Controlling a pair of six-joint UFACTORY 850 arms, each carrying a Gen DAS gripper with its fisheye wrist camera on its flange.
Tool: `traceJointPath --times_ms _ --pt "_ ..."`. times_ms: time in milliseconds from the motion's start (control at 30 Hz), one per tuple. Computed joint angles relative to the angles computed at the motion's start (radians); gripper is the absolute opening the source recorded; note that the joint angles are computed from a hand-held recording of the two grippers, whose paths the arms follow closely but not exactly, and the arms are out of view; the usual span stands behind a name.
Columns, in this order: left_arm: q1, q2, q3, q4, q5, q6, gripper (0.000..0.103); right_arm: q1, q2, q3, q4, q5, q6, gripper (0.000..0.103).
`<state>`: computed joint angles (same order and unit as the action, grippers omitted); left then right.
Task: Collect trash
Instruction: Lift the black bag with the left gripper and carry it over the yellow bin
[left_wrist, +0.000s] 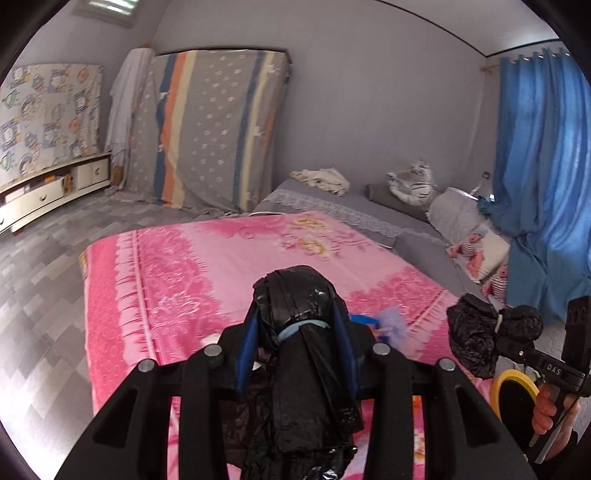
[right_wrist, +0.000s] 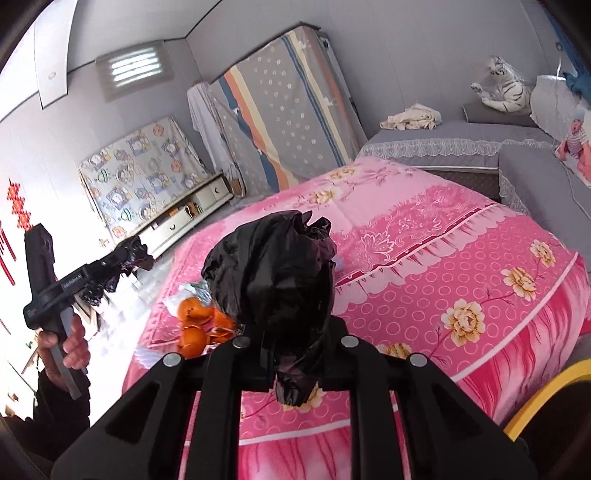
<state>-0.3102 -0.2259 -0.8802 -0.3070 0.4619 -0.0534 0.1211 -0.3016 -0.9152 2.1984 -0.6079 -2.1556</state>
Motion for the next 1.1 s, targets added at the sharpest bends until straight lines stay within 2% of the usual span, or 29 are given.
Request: traceJointPath --times_ms 267,367,667,867,1100 --pt "-0.063 -0.015 -0.037 0.144 -0.008 -0.093 0.036 -0.038 0.100 0.096 0.084 -0.038 -0.059 0.014" --pt "-0.084 -0.035 -0.063 0.245 -0.019 -0.177 0.036 -0.058 0.136 0.130 0.121 -0.045 -0.087 0.014" --pt "-0.175 -0.109 -0.175 0.421 -0.048 -0.251 0.036 -0.136 0.241 0.232 0.207 -0.059 -0.152 0.014" --pt "-0.228 -0.166 -0.261 0.566 -0.073 -0.338 0.036 -0.199 0.300 0.295 0.291 -0.044 -0.196 0.014" --pt "-0.290 -0.262 -0.384 0.806 -0.104 -0.505 0.036 -0.277 0.366 0.368 0.436 -0.001 -0.284 0.014"
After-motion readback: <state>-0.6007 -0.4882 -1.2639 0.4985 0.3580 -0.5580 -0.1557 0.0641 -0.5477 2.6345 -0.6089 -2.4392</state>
